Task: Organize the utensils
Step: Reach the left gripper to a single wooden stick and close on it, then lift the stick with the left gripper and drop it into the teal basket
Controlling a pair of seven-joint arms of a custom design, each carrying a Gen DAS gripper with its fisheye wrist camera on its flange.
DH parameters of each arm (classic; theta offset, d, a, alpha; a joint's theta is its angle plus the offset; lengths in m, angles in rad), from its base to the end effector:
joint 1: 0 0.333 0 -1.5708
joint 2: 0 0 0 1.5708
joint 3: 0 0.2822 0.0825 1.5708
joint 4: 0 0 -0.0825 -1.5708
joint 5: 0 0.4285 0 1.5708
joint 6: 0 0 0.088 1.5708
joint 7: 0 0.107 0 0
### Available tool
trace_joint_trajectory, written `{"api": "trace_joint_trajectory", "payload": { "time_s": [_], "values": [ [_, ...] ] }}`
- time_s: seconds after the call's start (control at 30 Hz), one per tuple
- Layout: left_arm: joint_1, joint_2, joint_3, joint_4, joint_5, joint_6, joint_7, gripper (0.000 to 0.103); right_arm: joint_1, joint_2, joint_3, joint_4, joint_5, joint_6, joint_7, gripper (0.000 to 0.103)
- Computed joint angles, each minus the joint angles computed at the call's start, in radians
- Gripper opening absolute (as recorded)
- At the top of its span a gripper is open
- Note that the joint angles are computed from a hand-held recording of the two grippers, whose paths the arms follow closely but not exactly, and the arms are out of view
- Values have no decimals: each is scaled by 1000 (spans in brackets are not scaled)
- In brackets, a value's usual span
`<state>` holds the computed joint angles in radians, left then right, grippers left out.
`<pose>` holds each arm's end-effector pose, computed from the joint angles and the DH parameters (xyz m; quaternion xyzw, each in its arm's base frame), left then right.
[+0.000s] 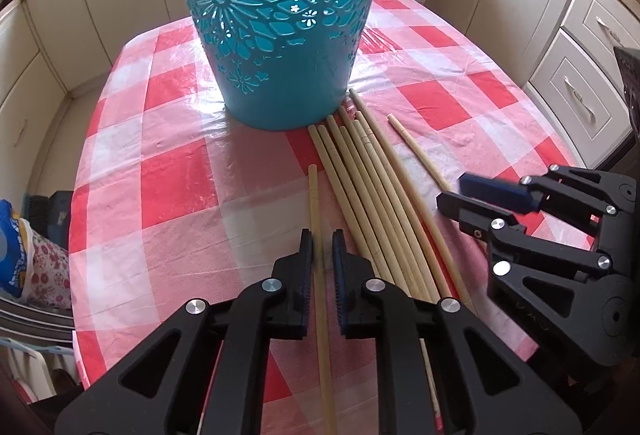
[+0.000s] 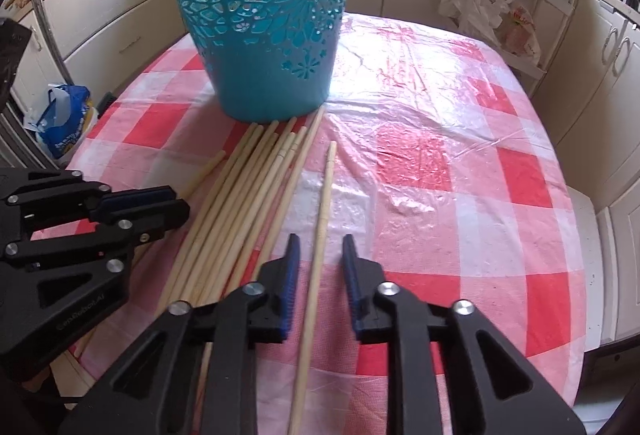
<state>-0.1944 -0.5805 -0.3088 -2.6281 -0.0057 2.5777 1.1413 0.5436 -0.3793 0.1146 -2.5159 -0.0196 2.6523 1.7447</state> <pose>0.4105 -0.2193 0.4315 -0.6597 0.7041 -0.2095 0.1586 0.4016 0.3104 0.4147 -0.8321 0.4924 -0.1178 0.2263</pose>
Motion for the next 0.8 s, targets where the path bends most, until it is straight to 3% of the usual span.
{"api": "trace_joint_trajectory", "payload": {
  "time_s": [0.07,0.2,0.43,0.63,0.8],
  "values": [
    [-7,-1,8,-6,-7,11,10,5,-9,-6,15,-6,-24,4,17,6],
    [-17,-30,16,-29,-26,25,24,5,8,-52,-11,-61,22,56,37,6],
    [-35,-220,29,-141,-74,116,7,5,46,-175,-55,-202,85,264,106,6],
    [-25,-437,46,-225,-109,231,32,5,9,-221,-13,-250,0,420,215,6],
    [30,-421,50,-163,-124,368,73,4,-46,-241,29,-264,-72,484,302,6]
  ]
}}
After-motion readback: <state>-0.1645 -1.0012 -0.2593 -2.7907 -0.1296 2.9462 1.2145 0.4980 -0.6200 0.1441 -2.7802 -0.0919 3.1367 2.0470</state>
